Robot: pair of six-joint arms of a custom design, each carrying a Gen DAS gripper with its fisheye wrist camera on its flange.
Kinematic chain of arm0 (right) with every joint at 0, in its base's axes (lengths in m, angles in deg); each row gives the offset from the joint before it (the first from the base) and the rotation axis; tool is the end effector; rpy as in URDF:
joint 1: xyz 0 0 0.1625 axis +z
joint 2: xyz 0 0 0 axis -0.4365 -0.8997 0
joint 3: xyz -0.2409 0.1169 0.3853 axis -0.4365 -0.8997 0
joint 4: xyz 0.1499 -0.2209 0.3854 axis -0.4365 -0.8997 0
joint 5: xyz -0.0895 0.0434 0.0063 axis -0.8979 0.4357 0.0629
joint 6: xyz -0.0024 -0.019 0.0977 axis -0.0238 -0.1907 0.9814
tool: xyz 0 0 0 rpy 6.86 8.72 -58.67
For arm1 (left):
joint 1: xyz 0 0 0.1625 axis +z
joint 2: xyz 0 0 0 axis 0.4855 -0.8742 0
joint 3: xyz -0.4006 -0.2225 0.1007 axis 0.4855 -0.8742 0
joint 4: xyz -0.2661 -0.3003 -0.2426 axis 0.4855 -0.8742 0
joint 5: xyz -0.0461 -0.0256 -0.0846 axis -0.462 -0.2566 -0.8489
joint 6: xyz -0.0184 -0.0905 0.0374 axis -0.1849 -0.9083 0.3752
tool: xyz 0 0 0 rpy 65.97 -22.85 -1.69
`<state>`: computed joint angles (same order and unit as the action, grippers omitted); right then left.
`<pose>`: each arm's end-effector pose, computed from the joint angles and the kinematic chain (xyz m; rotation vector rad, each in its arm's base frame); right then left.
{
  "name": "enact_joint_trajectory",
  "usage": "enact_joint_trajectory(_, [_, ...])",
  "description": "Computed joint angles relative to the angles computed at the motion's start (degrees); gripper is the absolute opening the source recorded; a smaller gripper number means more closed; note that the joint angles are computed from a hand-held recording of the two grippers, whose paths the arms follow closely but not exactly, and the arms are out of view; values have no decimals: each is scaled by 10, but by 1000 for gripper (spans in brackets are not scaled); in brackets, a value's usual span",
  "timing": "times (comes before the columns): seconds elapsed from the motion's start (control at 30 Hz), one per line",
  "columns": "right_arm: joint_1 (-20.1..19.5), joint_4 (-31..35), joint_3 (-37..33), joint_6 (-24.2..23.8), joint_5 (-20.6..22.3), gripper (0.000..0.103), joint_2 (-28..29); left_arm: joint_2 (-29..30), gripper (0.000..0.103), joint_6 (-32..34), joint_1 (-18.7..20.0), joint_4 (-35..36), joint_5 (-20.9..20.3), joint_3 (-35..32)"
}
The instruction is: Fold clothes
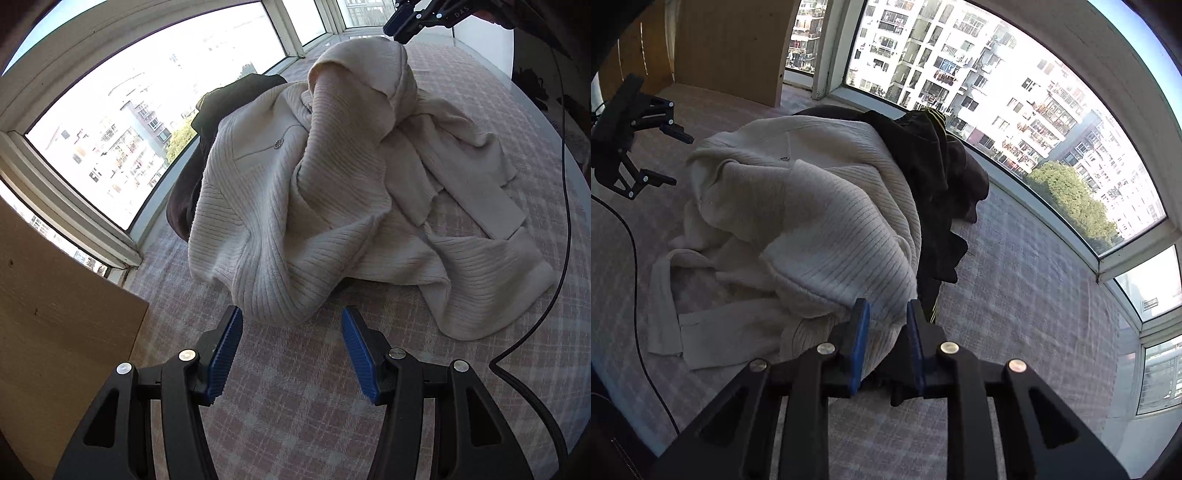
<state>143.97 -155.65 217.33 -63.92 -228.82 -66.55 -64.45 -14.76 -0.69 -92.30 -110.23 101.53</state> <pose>0.1594 -0.1974 0.3025 0.5521 -2.0497 0.3764 -0.2312 -0.3242 0.1025 2.0097 1.8108 -0.0789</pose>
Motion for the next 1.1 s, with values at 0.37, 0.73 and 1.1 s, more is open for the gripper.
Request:
enact_joint_trajectory(0.37, [58, 71, 4, 41, 12, 22, 21, 73, 13, -46, 71, 118, -101, -112])
enact_joint_trajectory(0.73, [-26, -102, 12, -123, 24, 21, 93, 57, 13, -69, 91, 135, -118, -156])
enact_joint_trajectory(1.1, [-49, -92, -21, -87, 100, 5, 53, 52, 11, -67, 101, 92, -136, -157])
